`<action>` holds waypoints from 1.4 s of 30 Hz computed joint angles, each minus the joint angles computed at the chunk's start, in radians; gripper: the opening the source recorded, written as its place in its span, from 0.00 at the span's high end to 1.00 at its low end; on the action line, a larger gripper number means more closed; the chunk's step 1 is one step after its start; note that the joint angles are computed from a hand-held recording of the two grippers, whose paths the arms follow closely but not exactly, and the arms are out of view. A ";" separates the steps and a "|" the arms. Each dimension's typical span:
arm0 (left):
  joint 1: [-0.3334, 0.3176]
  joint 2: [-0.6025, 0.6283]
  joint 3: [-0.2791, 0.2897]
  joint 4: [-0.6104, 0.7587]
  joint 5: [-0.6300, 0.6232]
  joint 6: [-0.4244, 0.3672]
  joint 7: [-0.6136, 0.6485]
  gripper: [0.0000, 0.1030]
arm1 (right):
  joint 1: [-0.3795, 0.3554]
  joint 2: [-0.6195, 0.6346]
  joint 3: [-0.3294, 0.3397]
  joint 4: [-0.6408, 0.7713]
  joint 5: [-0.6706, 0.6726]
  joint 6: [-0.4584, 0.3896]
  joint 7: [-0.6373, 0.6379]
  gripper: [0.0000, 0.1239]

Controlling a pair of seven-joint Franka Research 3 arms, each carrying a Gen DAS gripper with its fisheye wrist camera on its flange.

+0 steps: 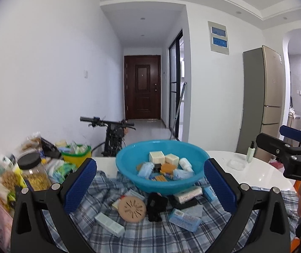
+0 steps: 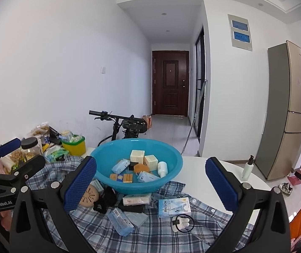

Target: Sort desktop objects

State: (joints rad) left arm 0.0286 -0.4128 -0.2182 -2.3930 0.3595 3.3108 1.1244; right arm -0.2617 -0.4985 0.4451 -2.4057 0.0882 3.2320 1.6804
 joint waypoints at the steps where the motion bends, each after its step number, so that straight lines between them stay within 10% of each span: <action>1: -0.005 -0.001 0.005 -0.011 -0.004 0.008 -0.004 0.00 | 0.000 -0.004 0.000 -0.010 0.001 0.012 0.001 0.17; 15: 0.182 0.058 -0.215 -0.123 -0.093 0.134 0.051 0.00 | 0.037 0.066 0.040 -0.152 0.164 0.143 -0.098 0.17; 19: 0.120 0.116 -0.165 -0.141 -0.131 0.178 0.076 0.00 | 0.008 0.085 0.086 -0.181 0.220 0.183 -0.141 0.17; 29: 0.466 0.159 -0.625 -0.158 -0.590 0.287 0.430 0.00 | 0.090 0.165 0.059 -0.216 0.310 0.335 -0.236 0.17; 42: 0.278 0.234 -0.461 -0.177 -0.619 0.389 0.495 0.00 | 0.211 0.244 0.011 -0.208 0.499 0.434 -0.389 0.17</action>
State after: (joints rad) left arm 0.3065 -0.1792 -0.6796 -2.5698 -0.2599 3.6996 1.6197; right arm -0.0507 -0.2540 0.4557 -2.6139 0.5868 3.6661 1.2913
